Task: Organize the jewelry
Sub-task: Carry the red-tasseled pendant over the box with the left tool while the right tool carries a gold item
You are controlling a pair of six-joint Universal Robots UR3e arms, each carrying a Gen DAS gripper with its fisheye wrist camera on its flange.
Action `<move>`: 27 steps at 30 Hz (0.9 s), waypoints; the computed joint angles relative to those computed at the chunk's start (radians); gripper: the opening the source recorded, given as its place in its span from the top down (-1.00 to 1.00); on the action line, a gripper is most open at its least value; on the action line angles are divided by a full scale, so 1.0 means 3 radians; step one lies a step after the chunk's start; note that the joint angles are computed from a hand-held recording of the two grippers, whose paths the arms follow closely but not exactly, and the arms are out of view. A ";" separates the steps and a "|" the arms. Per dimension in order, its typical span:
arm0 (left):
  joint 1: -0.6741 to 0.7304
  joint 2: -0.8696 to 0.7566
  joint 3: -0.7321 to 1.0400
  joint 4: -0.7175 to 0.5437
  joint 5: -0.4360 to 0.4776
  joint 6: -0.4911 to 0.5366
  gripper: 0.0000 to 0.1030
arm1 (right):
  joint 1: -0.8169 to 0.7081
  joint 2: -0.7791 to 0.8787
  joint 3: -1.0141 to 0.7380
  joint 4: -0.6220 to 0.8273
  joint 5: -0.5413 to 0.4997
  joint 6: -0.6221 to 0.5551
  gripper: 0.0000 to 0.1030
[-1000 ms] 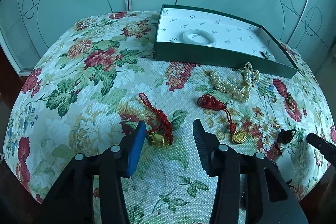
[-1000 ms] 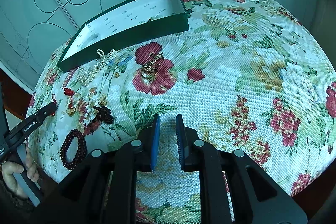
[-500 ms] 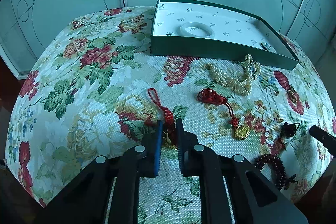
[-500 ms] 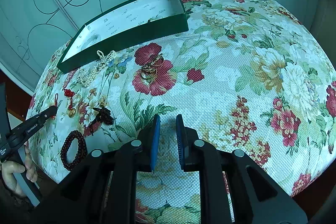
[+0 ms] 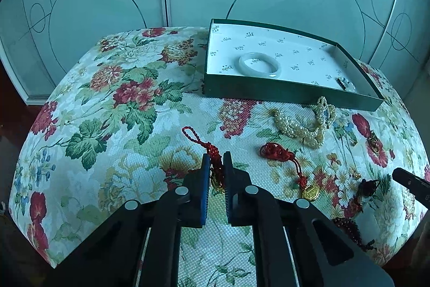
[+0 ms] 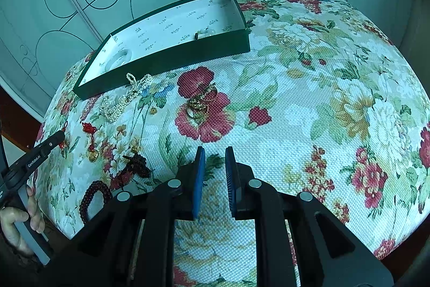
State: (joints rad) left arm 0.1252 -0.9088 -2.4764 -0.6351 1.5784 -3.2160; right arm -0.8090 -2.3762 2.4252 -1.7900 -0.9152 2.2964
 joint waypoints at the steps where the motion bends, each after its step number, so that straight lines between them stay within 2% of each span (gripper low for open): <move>1: 0.0010 0.0001 0.0001 0.0009 -0.0007 0.0001 0.81 | 0.0076 0.0081 -0.0012 -0.0117 -0.0004 0.0079 0.70; 5: 0.0090 0.0032 -0.0021 0.0024 -0.0069 0.0033 0.81 | 0.0495 0.0473 -0.0038 -0.0796 -0.0069 0.0488 0.67; 6: 0.0108 0.0033 -0.0027 0.0029 -0.0087 0.0039 0.81 | 0.0661 0.0646 -0.0056 -0.1038 -0.0131 0.0617 0.62; 7: 0.0123 0.0031 -0.0032 0.0035 -0.0101 0.0049 0.81 | 0.0792 0.0784 -0.0059 -0.1259 -0.0187 0.0743 0.43; 8: 0.0136 0.0033 -0.0040 0.0043 -0.0113 0.0057 0.81 | 0.0896 0.0894 -0.0050 -0.1467 -0.0221 0.0864 0.36; 13: 0.0191 0.0028 -0.0074 0.0089 -0.0142 0.0091 0.81 | 0.1326 0.1444 -0.0054 -0.2403 -0.0488 0.1313 0.37; 17: 0.0300 0.0079 -0.0123 0.0091 -0.0223 0.0146 0.81 | 0.1416 0.1622 -0.0021 -0.2755 -0.0616 0.1422 0.38; 21: 0.0337 0.0084 -0.0152 0.0098 -0.0255 0.0156 0.81 | 0.1523 0.1699 0.0042 -0.3063 -0.0805 0.1478 0.64; 27: 0.0351 0.0094 -0.0177 0.0122 -0.0279 0.0162 0.81 | 0.1334 0.1581 0.0140 -0.3007 -0.0595 0.1396 0.68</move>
